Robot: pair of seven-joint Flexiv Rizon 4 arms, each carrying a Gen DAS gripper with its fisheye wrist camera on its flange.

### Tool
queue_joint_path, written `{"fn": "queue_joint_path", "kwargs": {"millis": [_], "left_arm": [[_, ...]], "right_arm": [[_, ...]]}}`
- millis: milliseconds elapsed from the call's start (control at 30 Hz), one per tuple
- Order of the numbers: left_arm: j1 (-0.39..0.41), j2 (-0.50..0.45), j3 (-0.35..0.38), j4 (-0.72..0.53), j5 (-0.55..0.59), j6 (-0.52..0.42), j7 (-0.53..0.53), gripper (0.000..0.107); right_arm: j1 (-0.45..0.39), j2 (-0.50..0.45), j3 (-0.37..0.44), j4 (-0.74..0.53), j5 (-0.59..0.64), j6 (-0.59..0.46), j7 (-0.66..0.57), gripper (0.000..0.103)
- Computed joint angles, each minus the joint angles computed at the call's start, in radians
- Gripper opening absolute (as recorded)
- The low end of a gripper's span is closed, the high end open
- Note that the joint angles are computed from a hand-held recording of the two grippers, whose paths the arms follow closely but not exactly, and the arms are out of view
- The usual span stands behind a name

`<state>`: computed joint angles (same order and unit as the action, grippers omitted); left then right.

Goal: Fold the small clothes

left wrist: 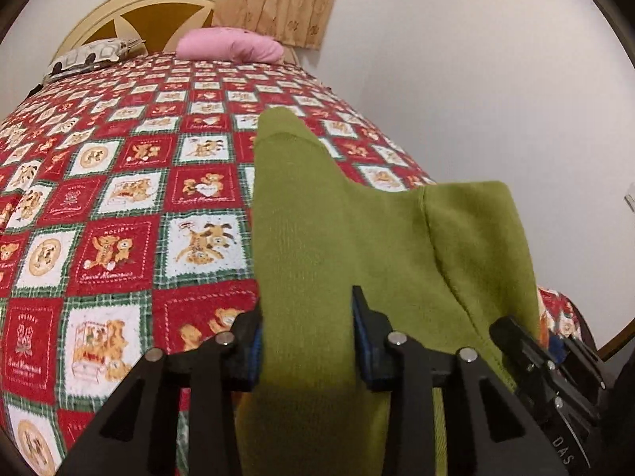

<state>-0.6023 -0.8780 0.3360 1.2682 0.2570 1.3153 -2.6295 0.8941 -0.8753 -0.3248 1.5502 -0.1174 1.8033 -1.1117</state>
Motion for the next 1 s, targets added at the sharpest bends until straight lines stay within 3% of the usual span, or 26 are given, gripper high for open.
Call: {"fn": "queue_joint_path", "kwargs": {"millis": [533, 833, 1000], "left_arm": [[-0.039, -0.057, -0.048, -0.202, 0.039, -0.095, 0.049, 0.038], [-0.018, -0.165, -0.139, -0.414, 0.001, -0.169, 0.150, 0.038], [-0.004, -0.276, -0.181, -0.606, -0.048, -0.250, 0.228, 0.038]], "right_arm": [[0.129, 0.125, -0.175, 0.225, 0.211, 0.118, -0.171, 0.025], [0.168, 0.155, -0.252, 0.301, 0.336, 0.147, -0.266, 0.025], [0.159, 0.142, -0.278, 0.297, 0.369, 0.130, -0.278, 0.025]]}}
